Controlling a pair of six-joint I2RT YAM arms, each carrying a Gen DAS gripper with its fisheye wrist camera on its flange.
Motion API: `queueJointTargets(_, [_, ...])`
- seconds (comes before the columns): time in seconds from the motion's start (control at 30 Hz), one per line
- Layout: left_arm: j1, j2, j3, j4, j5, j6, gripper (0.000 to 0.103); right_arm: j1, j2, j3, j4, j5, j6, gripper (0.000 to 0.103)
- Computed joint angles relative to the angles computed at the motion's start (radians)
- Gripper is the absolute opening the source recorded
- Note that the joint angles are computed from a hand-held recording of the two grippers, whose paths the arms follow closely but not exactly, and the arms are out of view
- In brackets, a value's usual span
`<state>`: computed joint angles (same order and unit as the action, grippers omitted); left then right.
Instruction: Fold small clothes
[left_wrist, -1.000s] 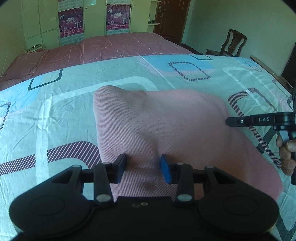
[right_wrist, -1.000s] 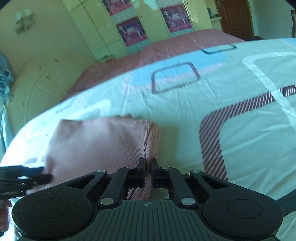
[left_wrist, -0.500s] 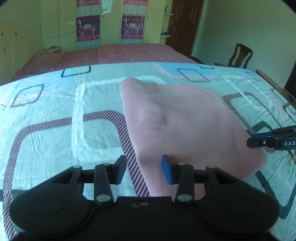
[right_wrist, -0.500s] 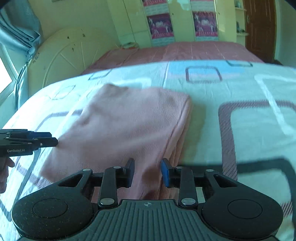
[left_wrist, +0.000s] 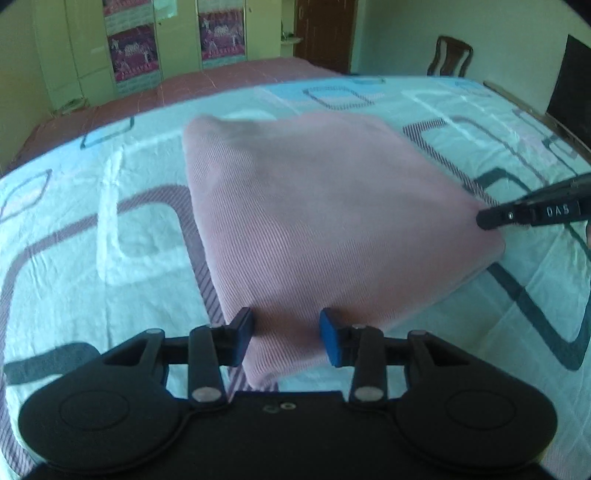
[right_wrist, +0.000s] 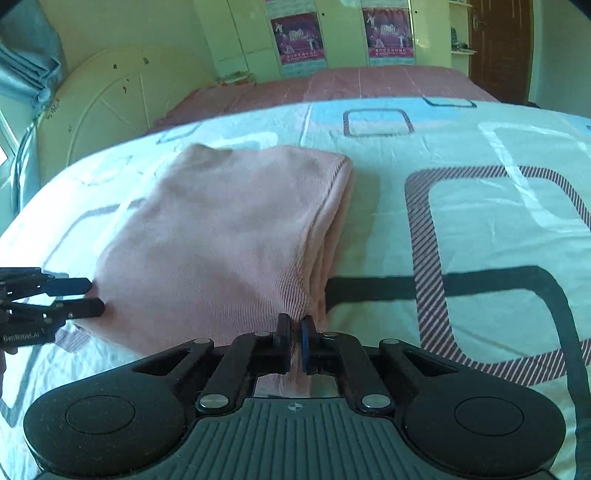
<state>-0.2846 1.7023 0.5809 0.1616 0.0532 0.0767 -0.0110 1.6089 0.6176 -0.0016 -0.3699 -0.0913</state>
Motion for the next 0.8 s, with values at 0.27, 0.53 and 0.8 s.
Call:
queueJointTargets(0.27, [0.069,-0.219,-0.101,0.011,0.034,-0.02,0.04,0.064,-0.197,-0.127,0.118,0.075,-0.001,0.005])
queueJointTargets(0.53, [-0.008,-0.017,0.059,0.055,-0.058,-0.097,0.04,0.215,-0.018,-0.052,0.242,0.153,0.048,0.005])
queueJointTargets(0.8, [-0.06,0.065,0.111,0.041,-0.137,-0.129,0.043,0.232,0.134,0.03,0.214,0.207,0.031,0.004])
